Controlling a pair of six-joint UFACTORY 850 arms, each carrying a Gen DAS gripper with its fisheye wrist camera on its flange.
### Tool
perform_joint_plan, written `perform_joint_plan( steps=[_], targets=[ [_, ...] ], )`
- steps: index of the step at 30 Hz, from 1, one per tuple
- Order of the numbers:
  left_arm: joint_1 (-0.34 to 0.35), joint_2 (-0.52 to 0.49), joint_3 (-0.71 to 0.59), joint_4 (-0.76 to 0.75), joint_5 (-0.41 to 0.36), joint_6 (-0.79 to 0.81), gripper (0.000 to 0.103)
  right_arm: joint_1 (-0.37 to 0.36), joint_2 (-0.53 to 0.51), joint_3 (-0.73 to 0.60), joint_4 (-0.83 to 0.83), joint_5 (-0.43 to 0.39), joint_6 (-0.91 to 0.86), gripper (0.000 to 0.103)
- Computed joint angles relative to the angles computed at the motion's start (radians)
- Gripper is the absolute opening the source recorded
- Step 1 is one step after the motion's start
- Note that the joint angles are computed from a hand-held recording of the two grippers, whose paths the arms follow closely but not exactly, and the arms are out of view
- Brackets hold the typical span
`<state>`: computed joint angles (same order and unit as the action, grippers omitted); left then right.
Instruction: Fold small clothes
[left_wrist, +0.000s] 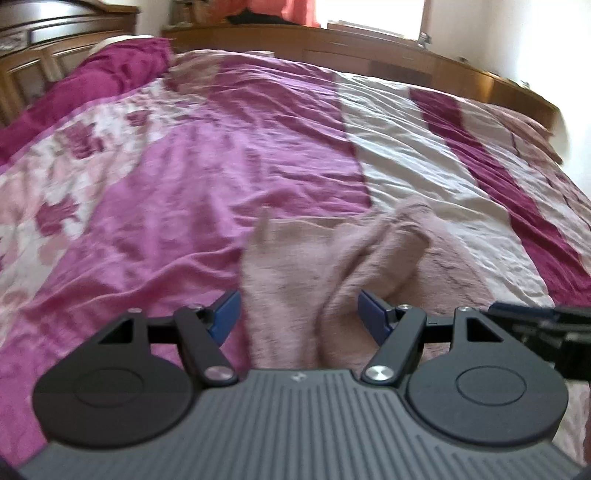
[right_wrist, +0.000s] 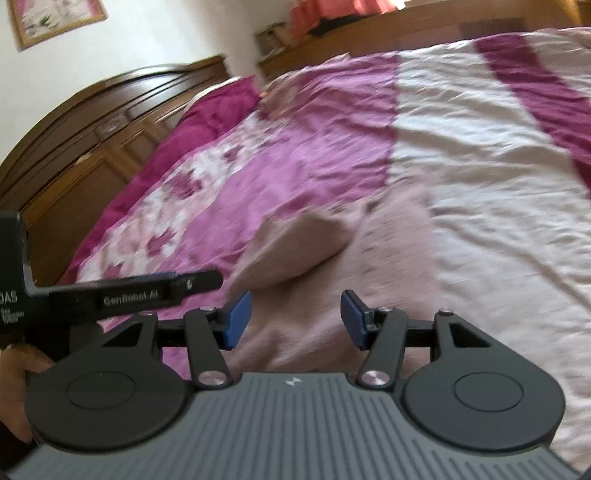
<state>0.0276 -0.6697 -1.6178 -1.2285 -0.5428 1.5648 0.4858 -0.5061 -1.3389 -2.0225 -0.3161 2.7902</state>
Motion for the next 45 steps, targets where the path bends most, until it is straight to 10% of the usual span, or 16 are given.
perform_joint_plan(
  steps=[15, 20, 23, 28, 33, 45],
  targets=[
    [-0.071, -0.153, -0.132, -0.002, -0.023, 0.013, 0.07, -0.036, 0.036, 0.114, 0.089, -0.09, 0.076, 0.062],
    [-0.053, -0.191, -0.181, -0.049, -0.085, -0.017, 0.019, -0.045, 0.006, 0.1, 0.012, -0.07, 0.173, 0.062],
    [-0.034, -0.218, -0.239, -0.041, -0.135, -0.089, 0.017, -0.049, -0.011, 0.086, -0.079, -0.056, 0.251, 0.062],
    [-0.004, -0.263, -0.342, -0.055, -0.138, -0.218, 0.017, -0.038, -0.03, 0.048, -0.171, -0.039, 0.268, 0.062],
    [-0.016, -0.355, -0.493, 0.255, -0.093, -0.561, 0.029, -0.016, -0.071, -0.021, -0.007, -0.021, 0.02, 0.062],
    [0.022, -0.234, -0.318, 0.217, -0.085, -0.431, 0.061, -0.021, -0.052, 0.023, -0.097, -0.049, 0.155, 0.062]
  ],
)
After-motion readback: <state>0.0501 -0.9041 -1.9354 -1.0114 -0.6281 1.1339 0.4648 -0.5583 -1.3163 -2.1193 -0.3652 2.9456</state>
